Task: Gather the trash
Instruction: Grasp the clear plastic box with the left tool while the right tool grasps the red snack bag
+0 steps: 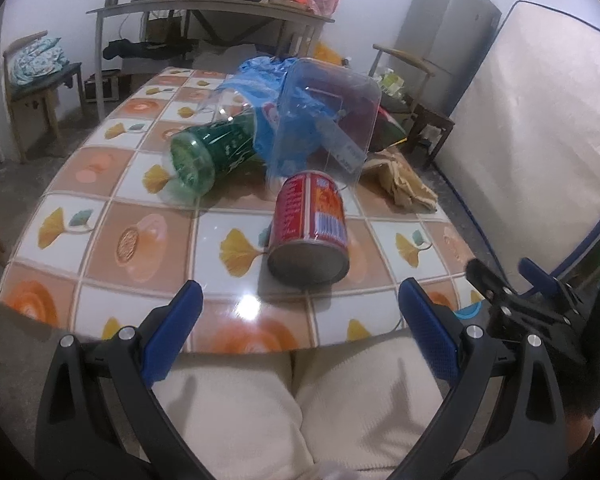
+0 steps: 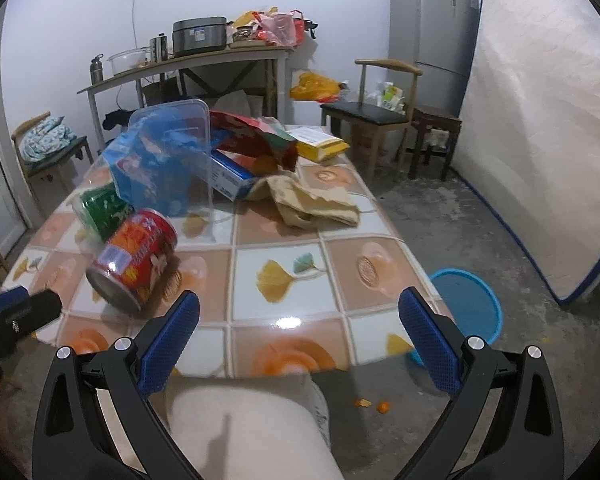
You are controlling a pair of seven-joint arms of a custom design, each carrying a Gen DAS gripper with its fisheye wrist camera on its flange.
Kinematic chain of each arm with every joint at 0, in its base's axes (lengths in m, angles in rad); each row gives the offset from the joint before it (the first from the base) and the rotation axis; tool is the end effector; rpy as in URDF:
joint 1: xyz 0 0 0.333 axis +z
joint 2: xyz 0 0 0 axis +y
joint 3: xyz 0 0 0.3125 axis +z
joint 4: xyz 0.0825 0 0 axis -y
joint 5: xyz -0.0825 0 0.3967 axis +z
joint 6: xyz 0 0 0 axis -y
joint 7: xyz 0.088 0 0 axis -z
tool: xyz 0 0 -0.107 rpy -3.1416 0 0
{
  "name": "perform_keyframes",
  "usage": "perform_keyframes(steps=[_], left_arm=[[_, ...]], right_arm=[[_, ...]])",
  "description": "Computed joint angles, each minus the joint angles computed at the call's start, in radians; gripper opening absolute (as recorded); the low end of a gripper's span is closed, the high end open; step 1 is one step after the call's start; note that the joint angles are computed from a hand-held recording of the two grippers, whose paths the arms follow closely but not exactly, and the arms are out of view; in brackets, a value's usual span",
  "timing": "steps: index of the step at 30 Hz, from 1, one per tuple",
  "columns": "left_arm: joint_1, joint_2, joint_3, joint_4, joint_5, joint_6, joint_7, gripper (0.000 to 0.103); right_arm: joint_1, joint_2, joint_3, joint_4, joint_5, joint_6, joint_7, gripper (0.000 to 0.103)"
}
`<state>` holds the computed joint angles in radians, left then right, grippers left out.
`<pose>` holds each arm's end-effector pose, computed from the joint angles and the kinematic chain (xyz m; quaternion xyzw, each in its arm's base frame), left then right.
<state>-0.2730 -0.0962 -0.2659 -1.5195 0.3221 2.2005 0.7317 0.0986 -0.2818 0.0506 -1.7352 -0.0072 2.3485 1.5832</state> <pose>0.4906 -0.2929 0.7773 -0.7088 0.5756 -0.3540 0.2024 0.5088 0.0818 0.7860 -0.6817 0.5899 -0.2879 0.3230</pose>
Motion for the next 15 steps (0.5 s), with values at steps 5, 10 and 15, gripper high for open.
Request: perform_keyframes(steps=[5,10,15], left_arm=[[0.011,0.015,0.016,0.005,-0.014,0.094,0.031,0.094],[0.028,0.052,0.025,0.055,0.024,0.106,0.043,0.094],[0.028,0.138,0.034,0.187,0.098,0.073,0.112,0.094]], right_arm=[[0.023,0.085,-0.023,0.096,0.081,-0.001,-0.046,0.097],[0.038,0.163,-0.046,0.193,0.178,-0.001,-0.115,0.097],[0.039,0.238,-0.048,0.294,0.197,0.003,-0.134,0.097]])
